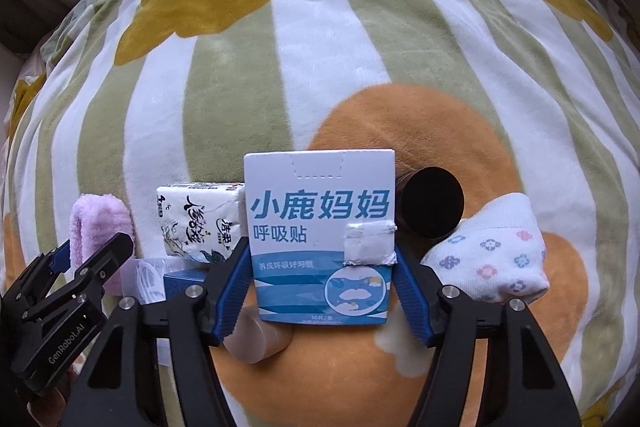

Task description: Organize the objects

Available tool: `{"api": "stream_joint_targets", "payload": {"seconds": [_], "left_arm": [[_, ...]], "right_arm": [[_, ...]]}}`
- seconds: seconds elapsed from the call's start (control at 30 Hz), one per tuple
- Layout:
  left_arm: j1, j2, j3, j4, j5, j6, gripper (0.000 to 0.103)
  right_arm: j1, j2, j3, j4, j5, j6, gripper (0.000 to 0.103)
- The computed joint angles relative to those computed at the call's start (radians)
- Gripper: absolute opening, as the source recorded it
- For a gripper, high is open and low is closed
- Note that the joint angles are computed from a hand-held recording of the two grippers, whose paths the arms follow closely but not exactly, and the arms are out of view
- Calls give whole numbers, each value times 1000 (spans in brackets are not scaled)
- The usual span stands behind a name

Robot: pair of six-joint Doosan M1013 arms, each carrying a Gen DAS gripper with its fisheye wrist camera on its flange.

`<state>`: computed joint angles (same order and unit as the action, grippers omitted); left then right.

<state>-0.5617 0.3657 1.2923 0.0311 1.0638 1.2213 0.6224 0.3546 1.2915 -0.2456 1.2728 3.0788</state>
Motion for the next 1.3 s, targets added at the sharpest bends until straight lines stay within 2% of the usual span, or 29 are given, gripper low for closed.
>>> {"api": "stream_joint_targets", "payload": {"seconds": [0.1, 0.33, 0.77, 1.03, 1.3], "left_arm": [[4, -2, 7, -12, -7, 13, 42], [11, -12, 17, -35, -31, 20, 32], [5, -61, 8, -9, -61, 15, 31], [-32, -126, 2, 37, -65, -46, 31], [-109, -220, 27, 121, -18, -173, 31]], "right_arm": [[1, 8, -12, -3, 18, -2, 63], [9, 7, -19, -13, 20, 20, 62], [22, -16, -46, -100, 36, 21, 62], [55, -40, -99, -174, 85, -45, 62], [128, -84, -128, -221, 133, -121, 62]]}}
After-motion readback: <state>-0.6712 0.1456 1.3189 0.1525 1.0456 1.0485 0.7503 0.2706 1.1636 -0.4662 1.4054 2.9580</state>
